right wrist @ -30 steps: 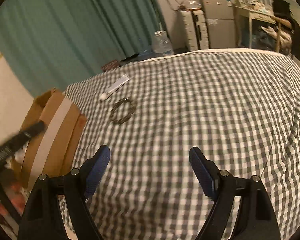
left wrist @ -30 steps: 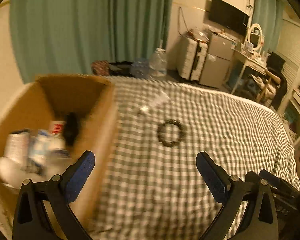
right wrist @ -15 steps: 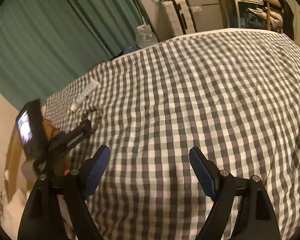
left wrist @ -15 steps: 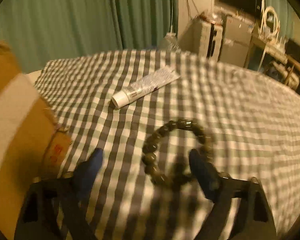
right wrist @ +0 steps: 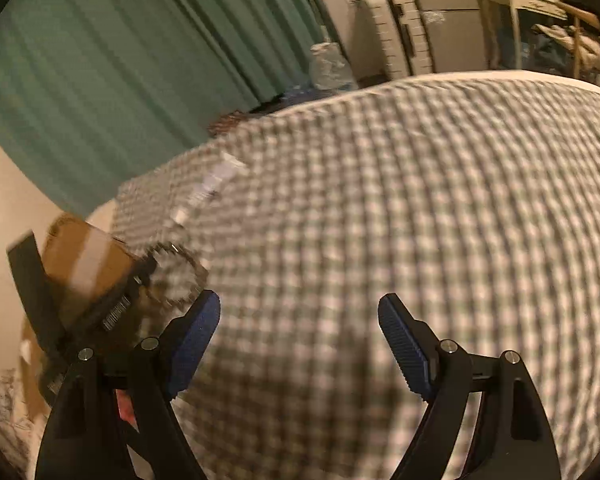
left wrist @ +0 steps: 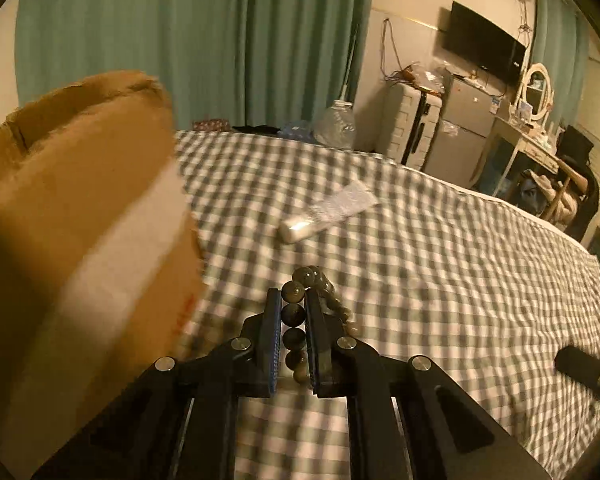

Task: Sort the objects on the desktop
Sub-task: 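Grasp the white tube with the right gripper while the left holds the bracelet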

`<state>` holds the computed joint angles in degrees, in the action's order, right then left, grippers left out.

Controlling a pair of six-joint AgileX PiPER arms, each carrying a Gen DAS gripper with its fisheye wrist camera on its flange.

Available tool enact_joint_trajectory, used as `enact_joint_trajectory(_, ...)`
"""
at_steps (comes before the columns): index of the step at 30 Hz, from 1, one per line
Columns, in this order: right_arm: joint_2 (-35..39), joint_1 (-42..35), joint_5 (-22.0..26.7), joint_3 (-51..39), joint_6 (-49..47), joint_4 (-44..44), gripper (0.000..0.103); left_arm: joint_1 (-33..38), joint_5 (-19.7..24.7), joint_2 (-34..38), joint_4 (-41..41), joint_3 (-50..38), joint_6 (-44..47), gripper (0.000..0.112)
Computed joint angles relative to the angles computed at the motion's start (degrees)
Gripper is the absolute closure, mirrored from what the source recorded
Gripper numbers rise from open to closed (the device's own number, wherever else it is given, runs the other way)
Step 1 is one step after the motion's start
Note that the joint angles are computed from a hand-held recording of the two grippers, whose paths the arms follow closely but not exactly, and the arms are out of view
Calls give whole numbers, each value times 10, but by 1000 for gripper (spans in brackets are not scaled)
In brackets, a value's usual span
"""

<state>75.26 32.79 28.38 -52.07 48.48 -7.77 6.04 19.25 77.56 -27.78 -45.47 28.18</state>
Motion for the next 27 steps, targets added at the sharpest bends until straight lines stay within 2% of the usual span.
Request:
enact_joint_trajectory(3,80,12,3,-84,-16,7,22,24,-3,11,-49,-6,83,102)
enact_joint_trajectory(6,189,-3,3,-190,-111,97,22,33,3,3,-90,-3,133,102)
enact_joint_trajectory(9,309,-6,46,-327,-126,114,22,22,-19,1,-77,10,111,102)
enact_joint_trajectory(10,339,-8,57,-360,-126,117,22,10,-28,6,-50,4,77,102)
enact_joint_trajectory(13,448,-24,112,-500,-158,175,28,-10,-61,14,4,9,17,102)
enact_joint_trajectory(14,481,-28,140,-554,-156,171,28,-16,-69,18,29,9,-14,102)
enact_joint_trajectory(16,525,-29,202,-638,-152,157,28,-13,-57,26,13,1,-6,102)
enact_joint_trajectory(17,532,-24,218,-652,-143,125,43,-8,-50,26,-10,2,18,102)
enact_joint_trajectory(18,527,-22,221,-643,-148,112,56,-7,-44,29,-10,-2,19,102)
enact_joint_trajectory(20,481,-35,177,-557,-197,155,72,-6,-31,33,-7,-11,13,102)
enact_joint_trajectory(22,414,-51,129,-443,-247,205,77,2,-15,24,-47,-6,51,102)
enact_joint_trajectory(23,370,-56,132,-386,-249,203,78,2,-8,18,-47,-4,47,102)
enact_joint_trajectory(26,251,-63,90,-214,-242,206,78,-4,6,-7,7,5,-16,102)
enact_joint_trajectory(27,220,-55,52,-161,-217,190,78,-1,20,-22,5,10,-20,102)
